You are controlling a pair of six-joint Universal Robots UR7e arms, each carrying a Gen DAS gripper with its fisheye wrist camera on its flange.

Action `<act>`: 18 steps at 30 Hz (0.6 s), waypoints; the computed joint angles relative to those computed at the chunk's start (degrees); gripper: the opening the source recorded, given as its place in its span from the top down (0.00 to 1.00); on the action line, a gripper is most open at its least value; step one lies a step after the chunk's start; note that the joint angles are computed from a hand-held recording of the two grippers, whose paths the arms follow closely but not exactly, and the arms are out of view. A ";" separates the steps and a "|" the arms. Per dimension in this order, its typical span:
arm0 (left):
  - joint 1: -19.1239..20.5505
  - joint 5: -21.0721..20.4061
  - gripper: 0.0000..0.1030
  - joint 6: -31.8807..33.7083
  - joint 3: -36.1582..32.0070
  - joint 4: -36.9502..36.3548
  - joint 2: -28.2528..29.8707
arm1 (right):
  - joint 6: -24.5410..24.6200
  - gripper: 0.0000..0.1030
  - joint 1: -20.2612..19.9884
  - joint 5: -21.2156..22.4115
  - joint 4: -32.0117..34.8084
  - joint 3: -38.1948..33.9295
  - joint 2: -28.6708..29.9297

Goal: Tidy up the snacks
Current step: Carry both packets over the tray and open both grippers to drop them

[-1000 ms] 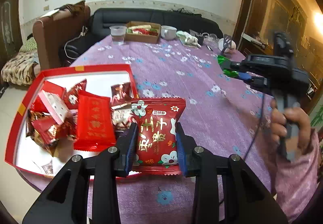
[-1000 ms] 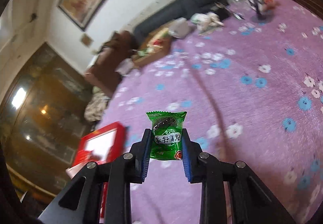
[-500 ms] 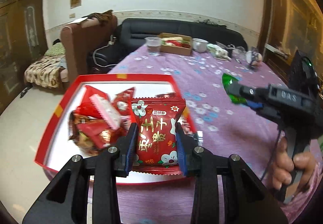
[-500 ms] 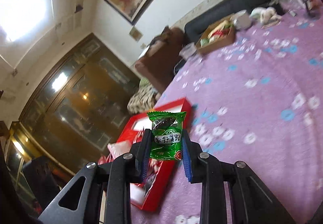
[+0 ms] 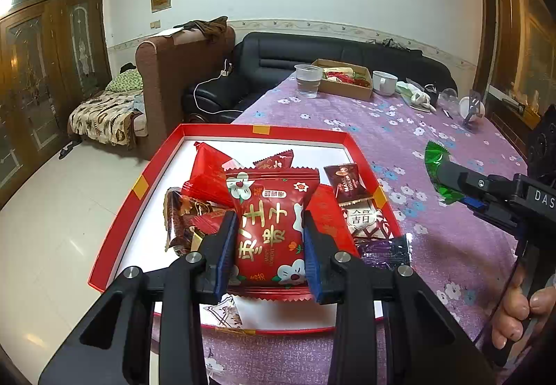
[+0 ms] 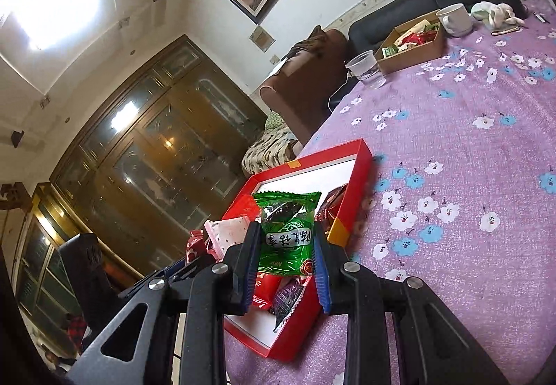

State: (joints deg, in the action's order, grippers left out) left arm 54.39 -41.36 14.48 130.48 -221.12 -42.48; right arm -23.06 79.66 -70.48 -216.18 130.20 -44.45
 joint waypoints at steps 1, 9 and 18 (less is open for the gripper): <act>0.04 -0.01 0.68 0.06 -0.03 -0.13 0.01 | 0.02 0.73 0.01 -0.05 -0.03 -0.01 0.04; 0.03 0.54 0.68 0.21 0.21 -0.89 -0.19 | -0.15 0.73 0.09 -0.55 0.21 0.06 -0.14; 0.13 0.97 0.68 0.53 0.40 -1.78 -0.39 | -0.42 0.73 0.02 -0.49 0.07 0.14 -0.14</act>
State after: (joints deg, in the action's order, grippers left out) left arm 54.52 -40.40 15.02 130.88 -222.90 -42.87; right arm -23.49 79.68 -70.97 -216.11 130.34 -44.59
